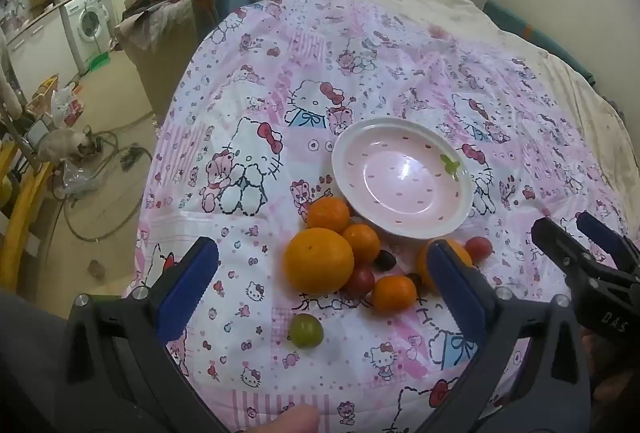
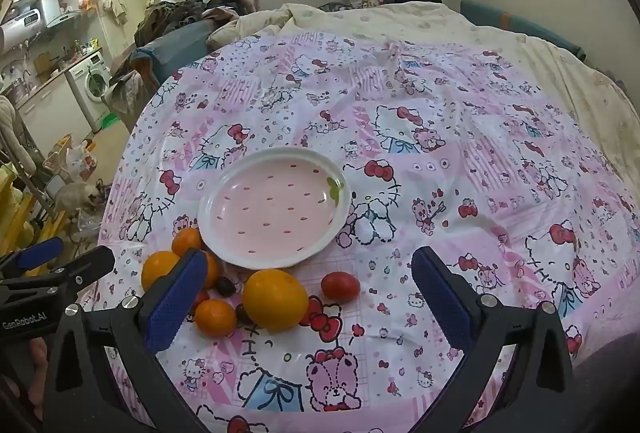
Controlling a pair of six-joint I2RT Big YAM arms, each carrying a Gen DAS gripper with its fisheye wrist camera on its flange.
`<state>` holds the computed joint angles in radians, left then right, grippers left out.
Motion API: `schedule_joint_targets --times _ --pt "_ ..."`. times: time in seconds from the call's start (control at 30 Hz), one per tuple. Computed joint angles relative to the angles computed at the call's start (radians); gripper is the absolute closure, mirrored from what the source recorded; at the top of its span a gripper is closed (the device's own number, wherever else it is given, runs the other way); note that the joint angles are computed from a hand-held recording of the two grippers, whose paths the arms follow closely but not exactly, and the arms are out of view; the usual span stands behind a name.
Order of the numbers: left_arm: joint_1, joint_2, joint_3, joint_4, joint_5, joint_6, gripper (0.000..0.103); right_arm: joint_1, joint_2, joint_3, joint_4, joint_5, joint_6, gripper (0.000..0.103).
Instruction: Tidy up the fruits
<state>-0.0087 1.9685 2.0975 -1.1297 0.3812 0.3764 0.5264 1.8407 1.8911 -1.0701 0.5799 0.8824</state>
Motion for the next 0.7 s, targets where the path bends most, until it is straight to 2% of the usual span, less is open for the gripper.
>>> schedule_joint_targets --times 0.27,0.3,0.7 --pt "0.001 0.010 0.019 -0.017 -0.009 -0.001 0.000 0.000 -0.002 -0.005 0.011 -0.004 0.000 0.000" --pt "0.002 -0.009 -0.005 0.003 -0.008 0.008 0.000 0.000 -0.002 -0.005 0.012 -0.003 -0.001 0.000" --pt "0.003 -0.008 -0.002 -0.002 -0.006 0.010 0.000 -0.001 -0.002 -0.009 0.017 -0.003 -0.001 0.000"
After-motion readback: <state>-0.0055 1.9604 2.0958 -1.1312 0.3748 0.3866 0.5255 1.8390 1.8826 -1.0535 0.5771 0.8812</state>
